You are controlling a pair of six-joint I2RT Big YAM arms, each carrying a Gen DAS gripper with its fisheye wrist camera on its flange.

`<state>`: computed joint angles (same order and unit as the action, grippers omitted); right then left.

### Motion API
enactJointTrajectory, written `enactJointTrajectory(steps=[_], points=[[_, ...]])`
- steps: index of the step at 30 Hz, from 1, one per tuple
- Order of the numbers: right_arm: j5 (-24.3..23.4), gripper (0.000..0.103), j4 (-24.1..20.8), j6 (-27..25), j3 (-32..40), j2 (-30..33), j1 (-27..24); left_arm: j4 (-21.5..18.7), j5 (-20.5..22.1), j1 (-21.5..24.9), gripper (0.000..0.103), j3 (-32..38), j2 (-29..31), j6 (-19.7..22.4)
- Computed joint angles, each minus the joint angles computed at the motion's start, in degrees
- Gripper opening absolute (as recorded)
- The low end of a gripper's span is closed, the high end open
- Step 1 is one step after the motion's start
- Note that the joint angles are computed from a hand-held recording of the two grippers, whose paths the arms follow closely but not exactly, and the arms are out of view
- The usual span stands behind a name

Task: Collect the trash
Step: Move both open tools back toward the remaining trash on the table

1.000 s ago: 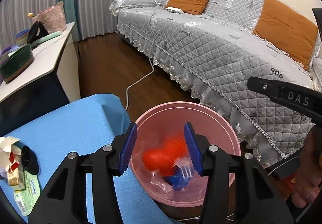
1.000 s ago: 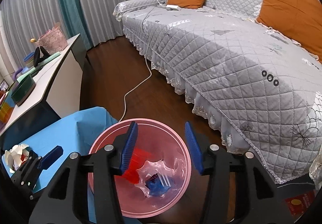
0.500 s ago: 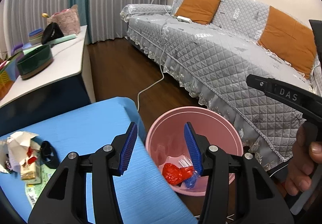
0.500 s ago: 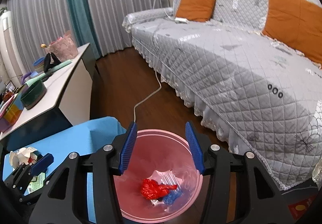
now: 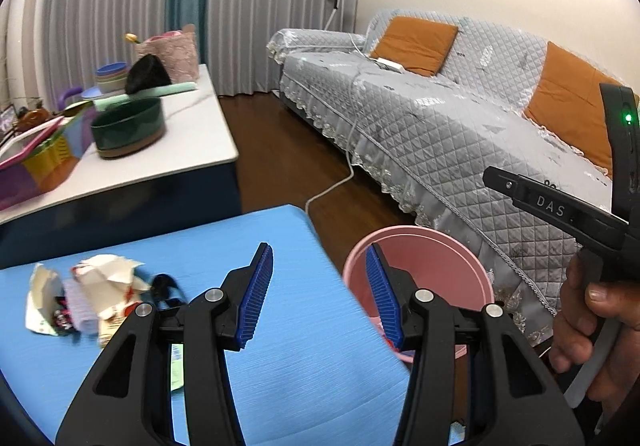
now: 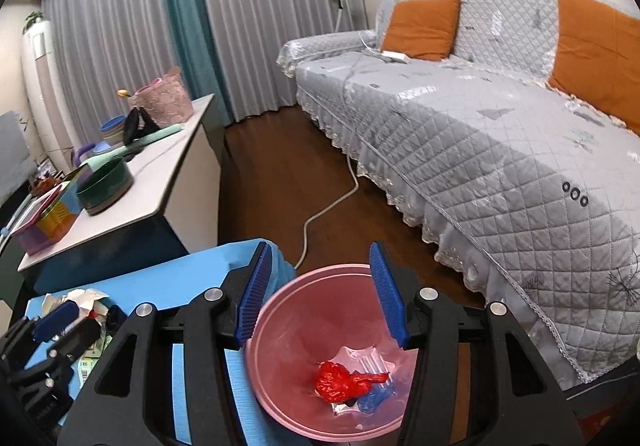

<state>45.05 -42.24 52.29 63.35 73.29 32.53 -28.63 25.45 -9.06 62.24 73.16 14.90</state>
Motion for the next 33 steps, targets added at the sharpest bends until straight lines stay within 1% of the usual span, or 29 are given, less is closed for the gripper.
enactJointTrajectory(steps=[4,8,9,10,12,13,15,17,21,25,28,33], points=[[1.59,0.05,-0.25,-1.65,1.75,1.6,1.78,-0.49,1.39,3.15,0.048,0.21,-0.51,0.79],[2.12,0.049,0.06,-3.02,3.15,3.03,3.33,-1.4,3.2,7.16,0.048,1.08,-0.44,1.38],[2.12,0.048,0.32,-3.38,3.31,3.23,3.51,-1.45,3.23,7.57,0.048,1.26,-0.37,1.37],[2.14,0.047,0.62,-3.73,3.48,3.46,3.85,-1.53,3.58,8.47,0.048,1.37,-0.32,1.6],[1.95,0.041,1.49,-4.67,3.76,3.88,4.56,-1.71,4.23,10.49,0.047,1.71,-0.21,1.75],[1.59,0.04,2.52,-5.47,3.71,3.99,4.95,-1.84,4.61,11.46,0.047,2.02,0.03,1.67],[0.95,0.032,4.11,-6.52,3.69,4.24,5.46,-2.07,5.34,13.47,0.046,2.59,0.4,1.51],[0.19,0.03,5.47,-7.6,4.08,4.91,6.01,-2.09,6.06,15.49,0.045,3.0,0.68,1.92],[-1.83,0.028,7.63,-8.67,5.37,6.94,6.96,-2.53,7.0,18.75,0.042,4.39,1.9,2.98],[-4.6,0.028,9.65,-9.52,6.86,9.13,7.55,-2.34,7.58,21.96,0.039,6.79,4.19,3.18],[-5.52,0.027,10.26,-10.46,8.44,11.22,8.22,-1.39,7.58,24.29,0.038,8.48,5.82,2.15],[-7.35,0.026,10.87,-12.17,11.23,14.73,8.81,0.7,6.53,27.43,0.036,10.25,8.94,-1.32]])
